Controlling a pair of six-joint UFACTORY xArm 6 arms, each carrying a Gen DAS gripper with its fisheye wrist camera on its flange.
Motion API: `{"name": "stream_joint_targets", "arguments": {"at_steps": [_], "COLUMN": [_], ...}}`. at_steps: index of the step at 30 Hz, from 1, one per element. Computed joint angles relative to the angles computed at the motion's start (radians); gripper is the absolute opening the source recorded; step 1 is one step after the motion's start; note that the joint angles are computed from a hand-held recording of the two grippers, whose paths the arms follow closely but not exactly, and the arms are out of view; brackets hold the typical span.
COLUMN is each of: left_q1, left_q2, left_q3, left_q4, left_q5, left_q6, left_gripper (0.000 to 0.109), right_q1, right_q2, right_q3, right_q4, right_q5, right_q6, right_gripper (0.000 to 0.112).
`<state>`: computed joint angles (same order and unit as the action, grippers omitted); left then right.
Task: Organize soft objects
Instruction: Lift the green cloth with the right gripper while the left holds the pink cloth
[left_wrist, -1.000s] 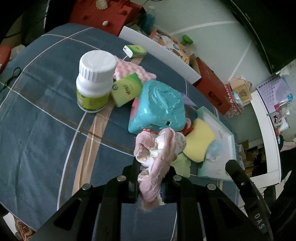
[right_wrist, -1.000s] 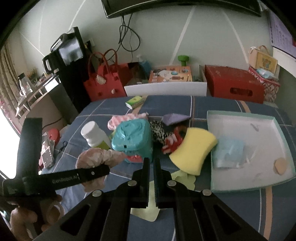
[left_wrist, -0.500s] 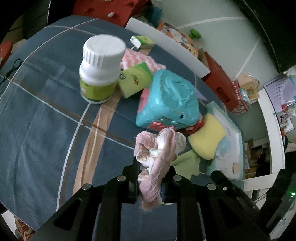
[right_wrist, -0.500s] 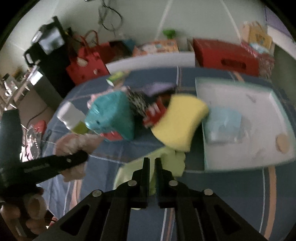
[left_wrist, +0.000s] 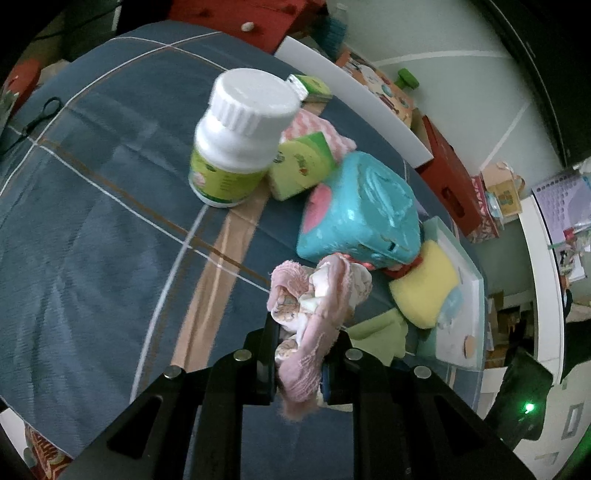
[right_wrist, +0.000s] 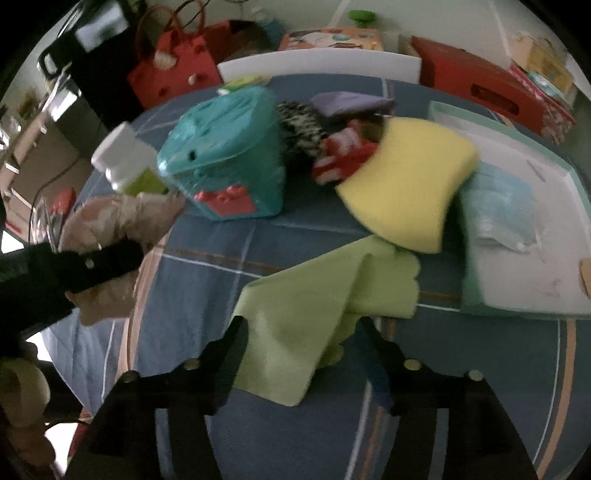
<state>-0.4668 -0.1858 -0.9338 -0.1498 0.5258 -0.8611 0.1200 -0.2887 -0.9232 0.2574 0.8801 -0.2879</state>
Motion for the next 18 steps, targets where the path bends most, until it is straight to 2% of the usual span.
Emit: {"name": "stream_joint_targets", "arguments": {"at_steps": [4, 9, 14, 15, 18], "left_q1": [0.011, 0.018, 0.02, 0.02, 0.021], "left_q2": [-0.013, -0.02, -0.027, -0.028, -0.033], "left_q3": [0.019, 0.032, 0.042, 0.043, 0.049], "left_q4": [-0.003, -0.018, -0.033, -0.035, -0.04], "left_q5": [-0.005, -0.017, -0.024, -0.026, -0.029], "left_q6": [-0.011, -0.007, 0.001, 0.002, 0.007], "left_gripper": [0.017, 0.017, 0.017, 0.017, 0.017], "right_q1": [0.046, 0.105, 0.086, 0.076, 0.047], "right_q2": [0.016, 0.014, 0.015, 0.019, 0.021], "right_q3": [0.009, 0.046, 0.057, 0.055, 0.052], "right_q4": [-0.058, -0.225, -0.253, -0.254, -0.232], "right_q5": [-0.014, -0.069, -0.098, -0.098, -0.097], "right_q6": [0.03, 0.131, 0.179, 0.185, 0.181], "right_gripper": [0.075, 0.075, 0.073, 0.072, 0.056]}}
